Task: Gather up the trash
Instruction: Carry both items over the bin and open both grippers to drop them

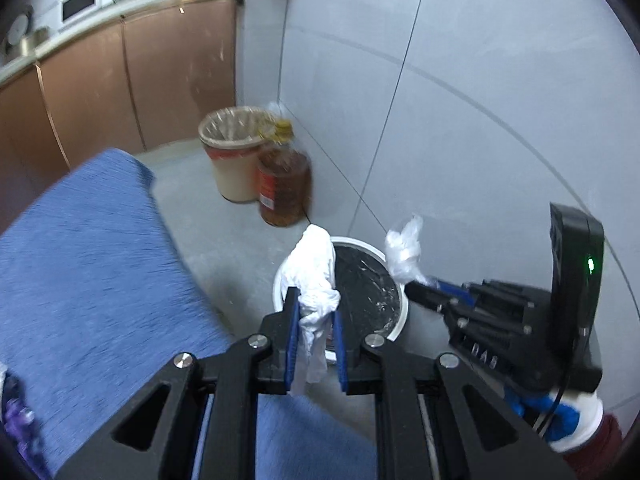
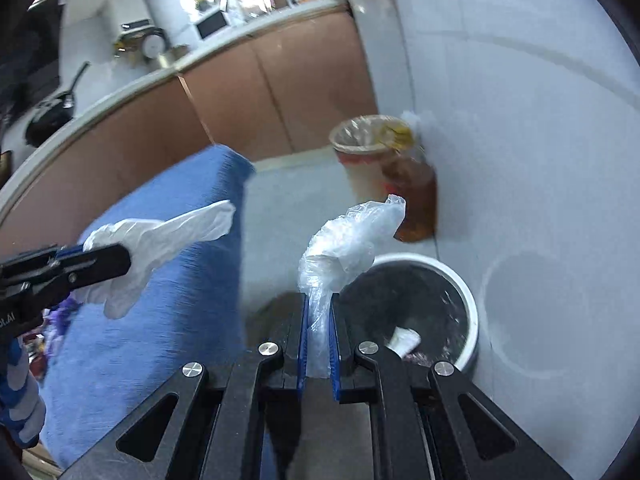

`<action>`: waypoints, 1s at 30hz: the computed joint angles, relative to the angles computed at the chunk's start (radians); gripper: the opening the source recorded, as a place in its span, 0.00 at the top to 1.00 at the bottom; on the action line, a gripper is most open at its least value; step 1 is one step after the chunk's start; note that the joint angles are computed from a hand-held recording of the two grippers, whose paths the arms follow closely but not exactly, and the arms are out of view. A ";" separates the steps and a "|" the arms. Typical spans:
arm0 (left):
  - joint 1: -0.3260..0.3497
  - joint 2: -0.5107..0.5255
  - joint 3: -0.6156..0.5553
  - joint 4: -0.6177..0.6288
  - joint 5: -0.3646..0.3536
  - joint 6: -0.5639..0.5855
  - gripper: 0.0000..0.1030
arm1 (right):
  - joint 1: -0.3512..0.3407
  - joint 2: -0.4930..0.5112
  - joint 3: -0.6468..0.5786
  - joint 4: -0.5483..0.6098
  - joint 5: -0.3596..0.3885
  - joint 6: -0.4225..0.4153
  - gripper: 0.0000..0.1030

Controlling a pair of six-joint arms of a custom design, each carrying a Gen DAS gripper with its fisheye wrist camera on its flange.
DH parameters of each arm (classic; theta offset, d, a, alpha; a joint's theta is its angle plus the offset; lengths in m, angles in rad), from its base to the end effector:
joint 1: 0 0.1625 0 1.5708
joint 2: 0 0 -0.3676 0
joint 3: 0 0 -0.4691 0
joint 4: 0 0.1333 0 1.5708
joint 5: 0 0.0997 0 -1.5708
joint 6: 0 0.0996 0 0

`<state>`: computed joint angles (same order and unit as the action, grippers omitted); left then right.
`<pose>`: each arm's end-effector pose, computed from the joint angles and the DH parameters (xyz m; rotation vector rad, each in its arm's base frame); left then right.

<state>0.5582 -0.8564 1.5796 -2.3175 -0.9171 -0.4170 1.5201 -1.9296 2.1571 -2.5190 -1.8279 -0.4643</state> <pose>-0.4860 -0.5321 0.0531 0.7525 2.4870 -0.6004 0.0842 -0.4713 0.3943 0.4079 -2.5580 0.8576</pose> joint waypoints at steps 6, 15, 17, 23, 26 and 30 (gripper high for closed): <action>0.069 0.154 -0.142 0.007 -0.066 0.030 0.86 | -0.067 0.066 -0.021 -0.016 -0.030 0.016 0.91; 0.127 0.283 -0.268 0.042 -0.133 0.005 0.84 | -0.115 0.186 -0.077 -0.070 -0.095 0.020 0.85; 0.134 0.296 -0.287 0.047 -0.148 0.007 0.84 | -0.114 0.200 -0.077 -0.084 -0.126 0.026 0.74; 0.140 0.311 -0.301 0.019 -0.157 0.009 0.68 | -0.121 0.191 -0.055 -0.092 -0.155 0.027 0.62; 0.140 0.300 -0.288 -0.001 -0.167 0.003 0.66 | -0.117 0.168 -0.041 -0.094 -0.160 0.028 0.59; 0.137 0.273 -0.258 -0.037 -0.178 -0.005 0.66 | -0.104 0.144 -0.025 -0.103 -0.170 0.031 0.58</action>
